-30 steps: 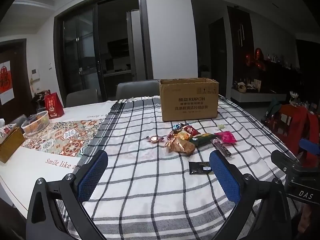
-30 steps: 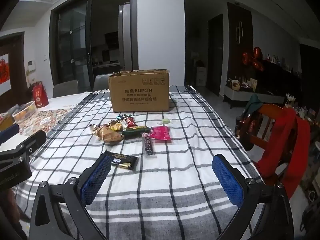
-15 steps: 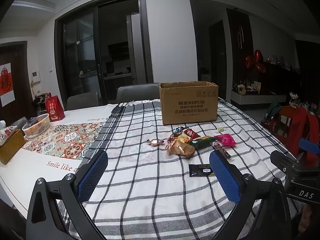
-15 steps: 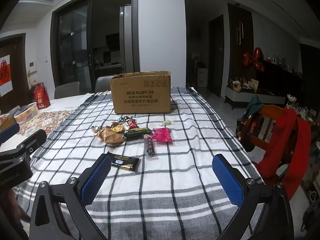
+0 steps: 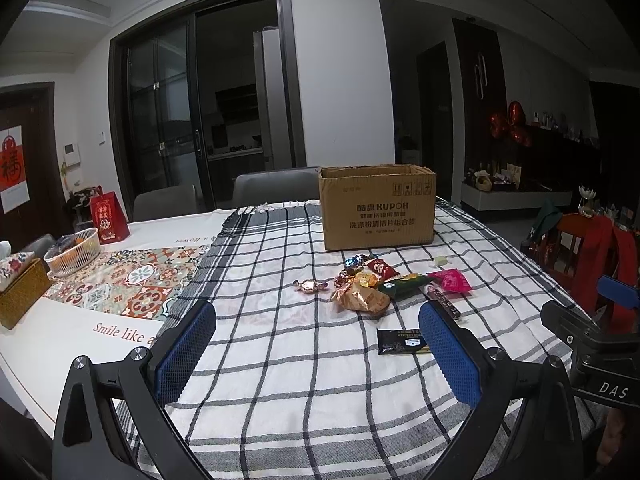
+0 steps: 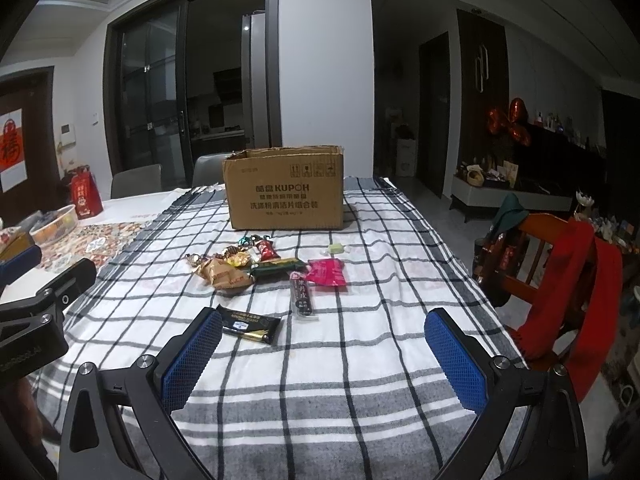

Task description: Organize snacks

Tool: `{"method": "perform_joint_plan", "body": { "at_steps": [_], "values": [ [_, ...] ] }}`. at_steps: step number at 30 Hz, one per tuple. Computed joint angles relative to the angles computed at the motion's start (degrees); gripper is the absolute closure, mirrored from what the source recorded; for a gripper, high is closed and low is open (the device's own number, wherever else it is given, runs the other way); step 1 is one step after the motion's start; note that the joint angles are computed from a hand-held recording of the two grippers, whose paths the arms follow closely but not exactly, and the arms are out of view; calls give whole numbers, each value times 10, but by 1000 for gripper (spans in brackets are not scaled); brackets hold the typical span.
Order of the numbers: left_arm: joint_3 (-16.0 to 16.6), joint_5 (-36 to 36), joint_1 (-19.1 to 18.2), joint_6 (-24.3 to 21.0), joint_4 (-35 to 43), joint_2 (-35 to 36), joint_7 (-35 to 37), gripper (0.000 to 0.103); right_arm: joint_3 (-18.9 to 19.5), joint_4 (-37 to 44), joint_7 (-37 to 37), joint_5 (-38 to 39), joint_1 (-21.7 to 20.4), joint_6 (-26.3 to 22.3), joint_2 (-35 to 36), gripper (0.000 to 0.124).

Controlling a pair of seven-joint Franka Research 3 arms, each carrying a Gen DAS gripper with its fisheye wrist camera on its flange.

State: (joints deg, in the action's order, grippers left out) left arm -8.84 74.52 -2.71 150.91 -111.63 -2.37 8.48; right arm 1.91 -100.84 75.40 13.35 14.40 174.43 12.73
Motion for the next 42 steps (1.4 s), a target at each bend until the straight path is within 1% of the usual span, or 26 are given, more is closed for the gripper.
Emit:
{"method": "perform_joint_plan", "body": {
  "at_steps": [42],
  "values": [
    [0,11,0,0,-3,-1,-8,0,1,0,-5,8,1,1,-1,22]
  ]
}}
